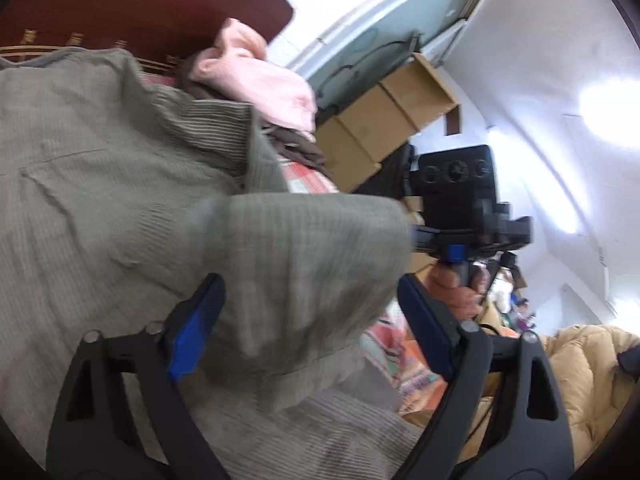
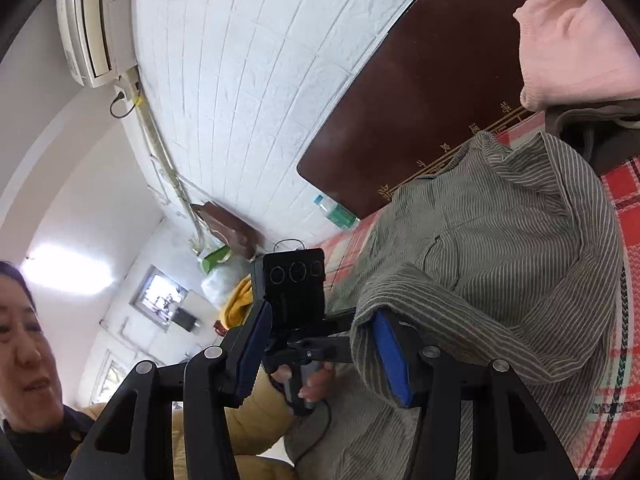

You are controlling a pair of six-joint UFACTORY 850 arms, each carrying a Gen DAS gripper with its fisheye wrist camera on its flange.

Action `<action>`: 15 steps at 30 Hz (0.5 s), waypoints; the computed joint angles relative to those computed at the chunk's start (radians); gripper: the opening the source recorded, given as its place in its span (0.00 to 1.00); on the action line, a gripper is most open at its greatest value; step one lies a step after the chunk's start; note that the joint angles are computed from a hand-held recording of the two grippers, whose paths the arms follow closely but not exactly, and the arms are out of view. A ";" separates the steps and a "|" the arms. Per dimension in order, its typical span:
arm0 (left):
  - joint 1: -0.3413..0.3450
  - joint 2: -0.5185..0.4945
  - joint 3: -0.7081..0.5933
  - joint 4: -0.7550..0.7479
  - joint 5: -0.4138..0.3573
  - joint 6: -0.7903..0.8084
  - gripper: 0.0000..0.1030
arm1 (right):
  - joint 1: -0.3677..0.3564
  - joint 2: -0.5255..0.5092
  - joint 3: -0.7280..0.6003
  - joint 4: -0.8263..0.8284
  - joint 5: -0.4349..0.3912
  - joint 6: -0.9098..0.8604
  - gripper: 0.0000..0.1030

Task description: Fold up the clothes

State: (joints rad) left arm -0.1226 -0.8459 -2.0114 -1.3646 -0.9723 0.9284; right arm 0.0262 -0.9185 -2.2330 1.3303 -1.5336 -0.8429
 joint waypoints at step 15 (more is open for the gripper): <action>0.030 0.154 0.138 0.077 0.120 -0.021 0.10 | 0.037 0.095 -0.029 -0.493 0.391 -0.062 0.53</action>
